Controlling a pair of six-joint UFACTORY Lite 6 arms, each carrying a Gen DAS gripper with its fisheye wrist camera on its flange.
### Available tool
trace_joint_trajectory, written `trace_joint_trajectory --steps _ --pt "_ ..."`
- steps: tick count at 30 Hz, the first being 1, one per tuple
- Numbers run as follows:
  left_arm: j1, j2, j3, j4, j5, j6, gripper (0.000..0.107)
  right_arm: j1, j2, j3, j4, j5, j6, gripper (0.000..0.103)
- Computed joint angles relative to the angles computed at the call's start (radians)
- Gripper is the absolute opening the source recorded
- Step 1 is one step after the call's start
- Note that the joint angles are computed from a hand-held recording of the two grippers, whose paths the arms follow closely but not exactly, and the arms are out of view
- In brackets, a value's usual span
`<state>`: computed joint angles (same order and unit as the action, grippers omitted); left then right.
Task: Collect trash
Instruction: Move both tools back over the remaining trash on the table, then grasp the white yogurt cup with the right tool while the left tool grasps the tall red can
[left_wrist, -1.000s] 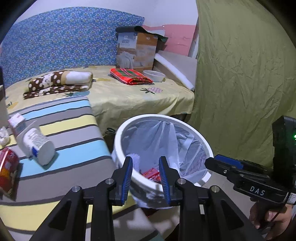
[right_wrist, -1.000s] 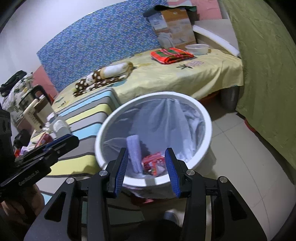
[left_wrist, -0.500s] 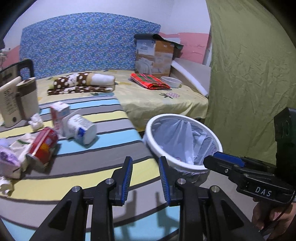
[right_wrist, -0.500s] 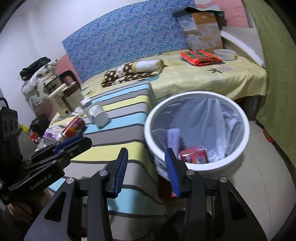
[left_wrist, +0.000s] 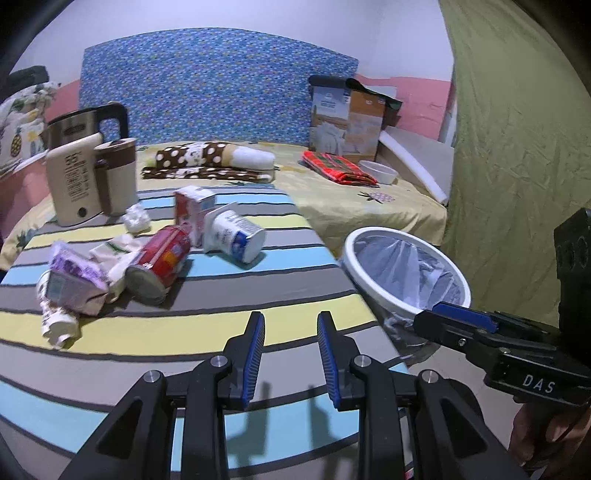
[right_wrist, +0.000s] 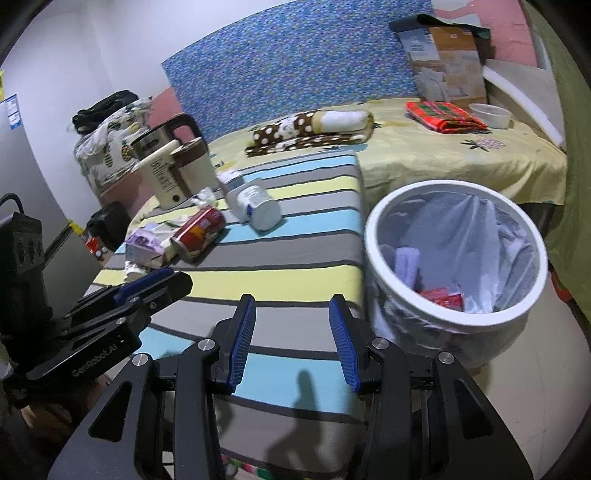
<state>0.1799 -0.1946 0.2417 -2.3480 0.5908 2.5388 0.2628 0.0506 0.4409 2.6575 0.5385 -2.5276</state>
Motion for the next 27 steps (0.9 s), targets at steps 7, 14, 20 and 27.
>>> trace_joint_trajectory --steps 7,14,20,27 --pt "0.156 0.035 0.011 0.101 0.033 -0.018 0.029 0.084 0.033 0.029 0.075 -0.011 -0.017 0.044" --pt "0.285 0.136 0.076 0.165 0.081 -0.019 0.040 0.104 0.080 0.079 0.081 -0.028 -0.028 0.046" --pt "0.303 0.244 0.172 0.132 0.090 0.026 0.043 0.109 0.133 0.155 0.074 -0.045 -0.034 0.058" --pt "0.277 0.391 0.333 0.074 0.059 0.072 0.043 0.110 0.224 0.263 0.051 -0.074 -0.043 0.058"
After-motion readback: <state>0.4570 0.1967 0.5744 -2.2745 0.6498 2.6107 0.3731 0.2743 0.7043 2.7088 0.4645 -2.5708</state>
